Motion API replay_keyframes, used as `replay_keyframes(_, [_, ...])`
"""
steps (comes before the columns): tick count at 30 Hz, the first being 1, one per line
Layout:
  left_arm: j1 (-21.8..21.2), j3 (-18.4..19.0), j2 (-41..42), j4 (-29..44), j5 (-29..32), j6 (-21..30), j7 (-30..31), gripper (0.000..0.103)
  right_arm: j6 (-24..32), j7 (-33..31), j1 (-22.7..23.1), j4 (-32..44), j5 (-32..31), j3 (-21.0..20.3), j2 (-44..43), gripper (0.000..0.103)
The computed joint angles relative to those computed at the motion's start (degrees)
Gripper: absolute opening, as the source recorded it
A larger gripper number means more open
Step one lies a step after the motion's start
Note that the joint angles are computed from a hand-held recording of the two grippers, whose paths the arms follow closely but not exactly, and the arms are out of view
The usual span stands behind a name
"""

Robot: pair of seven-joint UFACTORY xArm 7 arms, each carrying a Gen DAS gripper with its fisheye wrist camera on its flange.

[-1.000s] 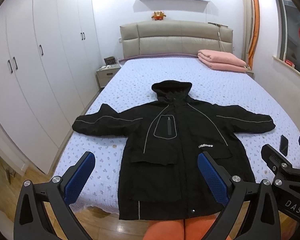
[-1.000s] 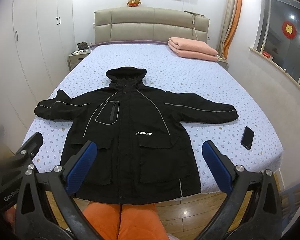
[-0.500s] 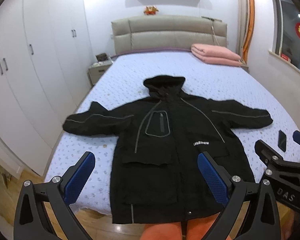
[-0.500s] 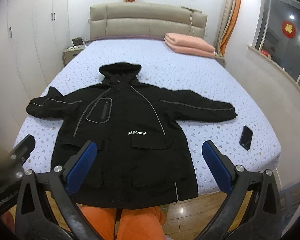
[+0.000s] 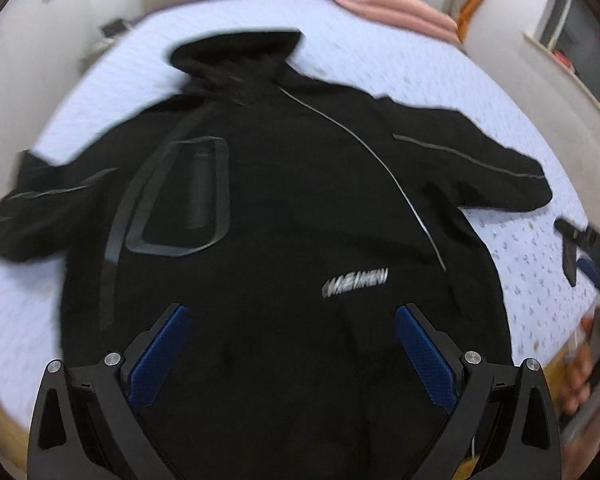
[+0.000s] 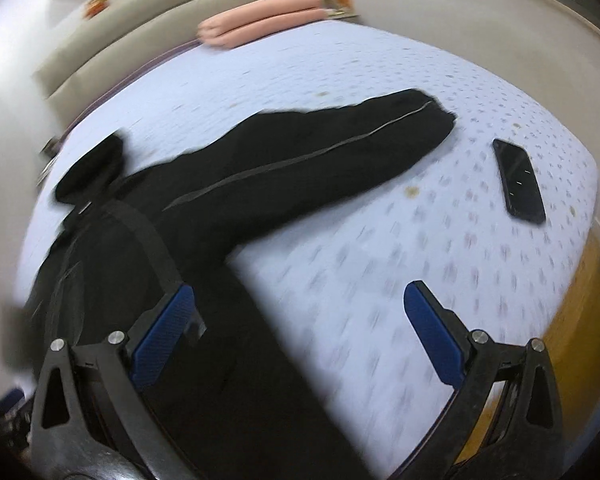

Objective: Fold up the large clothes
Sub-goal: 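Grasp the cuff of the sleeve nearest the right tool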

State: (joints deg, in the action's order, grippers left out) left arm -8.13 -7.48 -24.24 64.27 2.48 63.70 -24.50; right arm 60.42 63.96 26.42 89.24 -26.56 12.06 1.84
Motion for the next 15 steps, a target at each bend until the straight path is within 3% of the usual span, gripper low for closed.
replay_keyframes(6, [-1.7,-0.14,16.18,10.16,-0.92,-3.21,1.1,0.102,-5.06,-5.72,-6.77,3.49,6.52,-5.66,5.83,0.102])
replay_keyframes(9, [-3.21,-0.42,21.25,15.49,-0.29,-3.52,0.8,0.102,-2.69,-9.1,-8.8,8.37,6.12,-7.78,9.79,0.101])
replay_keyframes(11, [-4.39,-0.6,24.21,19.06,0.65,-3.09,0.81,0.102,-2.88,-12.01,-10.39,10.56,7.53,-8.8,11.88,0.097])
replay_keyframes(13, [-5.76,-0.86,27.52,23.42,1.11,-2.27,0.95,0.102,-3.4,-15.57,-13.11,12.63,12.12,-9.55,13.99,0.086])
replay_keyframes(15, [-7.14,-0.87,30.57,27.52,1.79,-1.37,0.78,0.102,-3.54,-18.27,-15.65,14.34,17.14,-9.91,15.9,0.081])
